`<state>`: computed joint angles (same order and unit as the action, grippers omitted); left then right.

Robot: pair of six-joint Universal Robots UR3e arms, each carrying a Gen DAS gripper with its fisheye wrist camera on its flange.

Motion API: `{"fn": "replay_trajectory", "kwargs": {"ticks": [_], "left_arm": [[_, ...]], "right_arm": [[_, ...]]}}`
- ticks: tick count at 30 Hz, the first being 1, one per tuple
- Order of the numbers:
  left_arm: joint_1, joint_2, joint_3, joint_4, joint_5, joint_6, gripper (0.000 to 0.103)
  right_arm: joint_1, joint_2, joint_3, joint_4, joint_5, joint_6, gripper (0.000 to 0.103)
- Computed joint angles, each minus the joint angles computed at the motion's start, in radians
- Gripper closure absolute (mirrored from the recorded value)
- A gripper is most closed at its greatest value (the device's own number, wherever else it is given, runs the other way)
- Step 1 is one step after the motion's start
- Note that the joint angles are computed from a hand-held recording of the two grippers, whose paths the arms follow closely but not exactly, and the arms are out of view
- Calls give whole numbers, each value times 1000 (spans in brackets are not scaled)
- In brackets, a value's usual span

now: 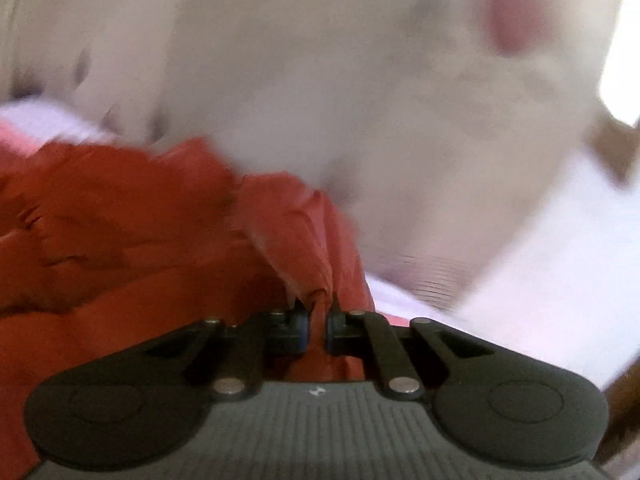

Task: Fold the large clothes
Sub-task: 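Grasp the jacket collar with the right gripper and lift it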

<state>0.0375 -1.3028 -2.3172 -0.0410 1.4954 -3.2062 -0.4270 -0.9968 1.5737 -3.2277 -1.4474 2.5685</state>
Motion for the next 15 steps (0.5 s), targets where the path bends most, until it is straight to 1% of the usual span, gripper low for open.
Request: {"fn": "replay_trajectory", "kwargs": {"ticks": [2,4,6,8,9,10,11,12,13,14,15], "left_arm": [[1,10,-13,14,15,14,0],[-3,6,-11,21,28,19,0],[6,12,-16,13,20,25,0],[28,28,-27,-4,-13,36,0],[44,37,-34,-8,-39,40,0],[69,53,-48,-17,-80,45,0],[86,59,-53,-29,-106,45,0],[105,69,-60,-44,-133,45,0],[130,82,-71,-57,-167,45,0],[161,98,-89,-64,-209,50,0],[184,108,-100,-72,-239,60,0]], "right_arm": [[-169,-148,172,-90,112,-11,96],[-353,-264,252,-88,205,-24,95],[-529,-327,261,-15,288,-44,95],[-655,-322,227,44,300,-55,95],[-713,-319,202,106,313,-59,95],[-770,-304,162,177,314,-54,88],[-819,-289,141,212,322,-41,77],[-855,-280,135,226,311,-23,46],[-897,-278,148,227,308,2,25],[-952,-303,203,209,360,17,22],[-1019,-347,287,179,438,30,22]]}}
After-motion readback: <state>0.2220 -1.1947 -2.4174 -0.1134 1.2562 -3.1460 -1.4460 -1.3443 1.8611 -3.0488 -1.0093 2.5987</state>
